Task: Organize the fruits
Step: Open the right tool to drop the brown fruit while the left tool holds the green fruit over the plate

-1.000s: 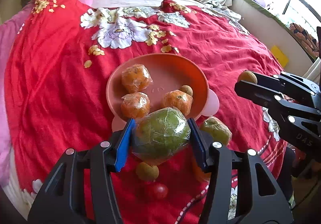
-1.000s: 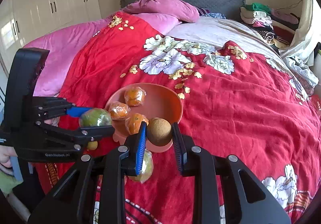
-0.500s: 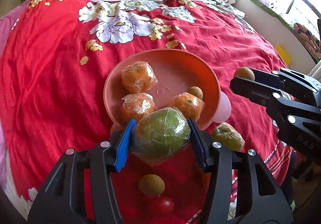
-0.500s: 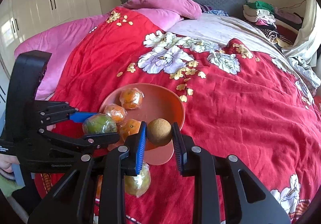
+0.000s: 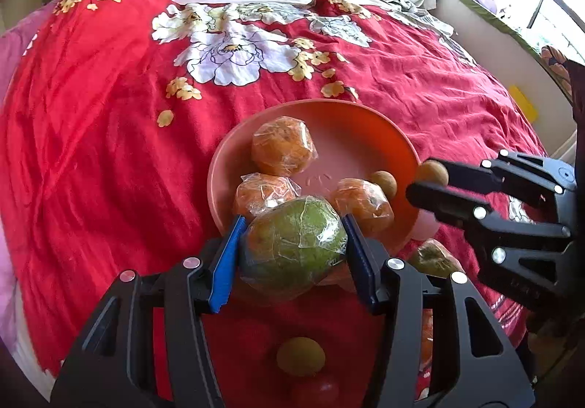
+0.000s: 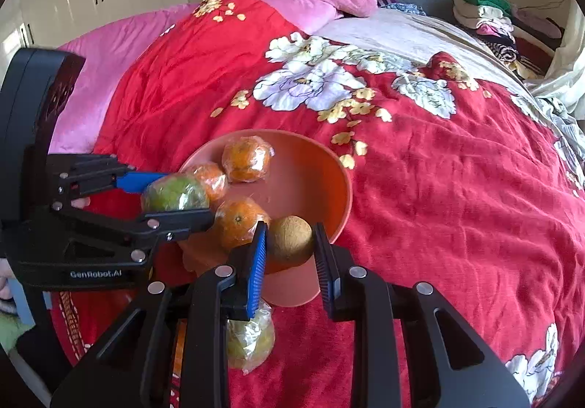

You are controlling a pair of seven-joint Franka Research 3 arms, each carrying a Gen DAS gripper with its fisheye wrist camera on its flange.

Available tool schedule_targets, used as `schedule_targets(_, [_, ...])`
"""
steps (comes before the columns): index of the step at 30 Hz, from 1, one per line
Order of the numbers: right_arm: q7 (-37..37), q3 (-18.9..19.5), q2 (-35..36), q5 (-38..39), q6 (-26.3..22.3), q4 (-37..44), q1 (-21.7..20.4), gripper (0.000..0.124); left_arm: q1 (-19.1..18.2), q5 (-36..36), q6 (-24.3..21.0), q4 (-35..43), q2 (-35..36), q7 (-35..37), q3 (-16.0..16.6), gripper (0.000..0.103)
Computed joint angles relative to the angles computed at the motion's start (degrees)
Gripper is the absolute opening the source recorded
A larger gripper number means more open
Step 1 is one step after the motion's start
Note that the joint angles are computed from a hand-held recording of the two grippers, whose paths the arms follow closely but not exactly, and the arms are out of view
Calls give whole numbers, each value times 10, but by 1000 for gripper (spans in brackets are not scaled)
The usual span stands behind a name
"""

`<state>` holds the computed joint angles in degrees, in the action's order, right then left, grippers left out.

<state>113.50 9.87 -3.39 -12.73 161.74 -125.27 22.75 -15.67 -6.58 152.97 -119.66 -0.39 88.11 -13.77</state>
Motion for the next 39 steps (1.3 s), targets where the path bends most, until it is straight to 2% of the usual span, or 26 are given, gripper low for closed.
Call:
schedule_targets(8, [-8,-5,13,7,-4,9,4,24,0,-1,0,-1,0,2,0,45])
schedule_targets(21, [19,-7,15,-10,6,6,6,25,0,-1,0,1,0,0,0,45])
schedule_targets(27, [37,-5,8,-26,12,-1,2,32,0,-1,1,-1,-1,0,0,45])
schedule_targets(29, [56,-4,3,-45,12,-4,-2,39,0,-1,-1,2,1,-1,0,45])
schedule_targets(39, [87,6,-21,-63,13,-27,-19,47,0,0,1,1,0,-2,0,45])
